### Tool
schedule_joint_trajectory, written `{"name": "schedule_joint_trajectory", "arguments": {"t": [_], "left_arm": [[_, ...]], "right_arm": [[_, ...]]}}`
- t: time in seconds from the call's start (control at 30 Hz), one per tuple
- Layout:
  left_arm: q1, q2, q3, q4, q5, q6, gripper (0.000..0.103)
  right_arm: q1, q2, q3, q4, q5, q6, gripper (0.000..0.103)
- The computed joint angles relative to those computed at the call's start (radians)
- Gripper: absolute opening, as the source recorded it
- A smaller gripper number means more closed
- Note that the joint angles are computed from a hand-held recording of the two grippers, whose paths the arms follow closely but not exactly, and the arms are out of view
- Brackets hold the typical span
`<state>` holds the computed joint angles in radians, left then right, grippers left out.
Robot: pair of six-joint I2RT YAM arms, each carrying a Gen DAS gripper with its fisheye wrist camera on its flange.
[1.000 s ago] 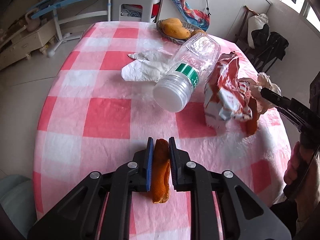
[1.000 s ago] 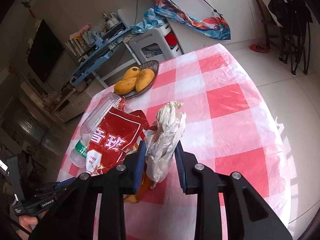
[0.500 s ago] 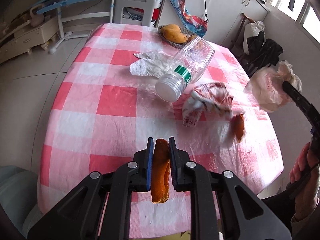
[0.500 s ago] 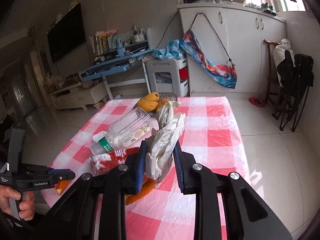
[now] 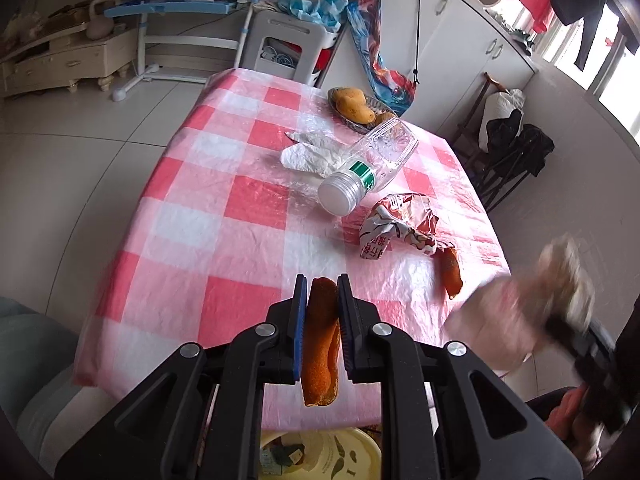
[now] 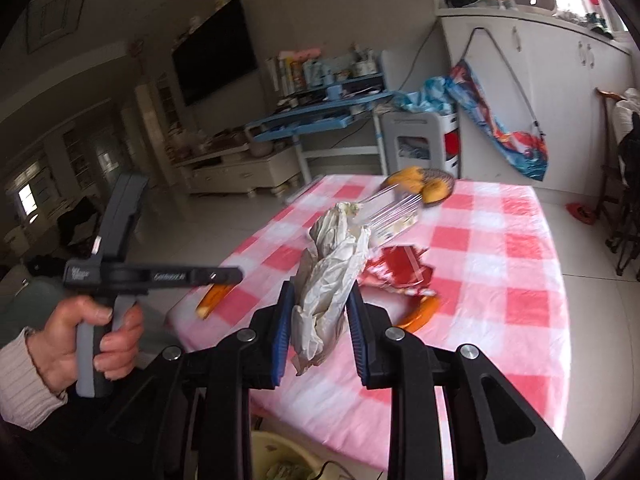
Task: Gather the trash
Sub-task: 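Drop the white bag into the yellow bucket with the right tool while the left holds the peel, then lower the orange peel into the yellow bucket and open the left tool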
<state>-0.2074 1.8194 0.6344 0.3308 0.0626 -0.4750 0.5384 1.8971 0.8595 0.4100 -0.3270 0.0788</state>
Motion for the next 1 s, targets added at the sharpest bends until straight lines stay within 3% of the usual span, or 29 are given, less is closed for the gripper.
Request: {"name": "schedule_joint_trajectory", "arguments": {"t": [0.3, 0.37, 0.4, 0.43, 0.5, 0.6, 0.8, 0.9, 0.97, 1.0], "left_arm": [[-0.053, -0.197, -0.205, 0.018, -0.070, -0.052, 0.015], [-0.071, -0.224, -0.235, 0.012, -0.085, -0.064, 0.015], [-0.085, -0.240, -0.254, 0.008, -0.096, -0.076, 0.015], [-0.099, -0.253, -0.268, 0.002, -0.106, -0.087, 0.015], [-0.134, -0.273, -0.295, -0.007, -0.130, -0.112, 0.015], [-0.191, -0.282, -0.338, -0.002, -0.152, -0.161, 0.015], [-0.369, -0.200, -0.370, 0.019, -0.201, -0.315, 0.015], [-0.453, -0.086, -0.333, 0.014, -0.175, -0.354, 0.015], [-0.484, -0.046, -0.308, -0.007, -0.183, -0.360, 0.020], [-0.490, -0.057, -0.308, -0.018, -0.203, -0.365, 0.028]], "right_arm": [[0.148, 0.105, 0.090, -0.300, -0.103, -0.210, 0.031], [0.170, 0.132, 0.114, -0.349, -0.087, -0.238, 0.039], [0.177, 0.148, 0.128, -0.369, -0.077, -0.246, 0.049], [0.186, 0.151, 0.124, -0.361, -0.050, -0.247, 0.055], [0.190, 0.153, 0.120, -0.357, -0.036, -0.241, 0.057], [0.191, 0.135, 0.081, -0.304, 0.014, -0.206, 0.067], [0.198, 0.095, 0.001, -0.171, 0.262, -0.084, 0.095], [0.190, 0.078, -0.023, -0.139, 0.389, -0.022, 0.095], [0.169, 0.060, -0.049, -0.104, 0.433, 0.018, 0.095], [0.155, 0.052, -0.065, -0.078, 0.433, 0.036, 0.095]]}}
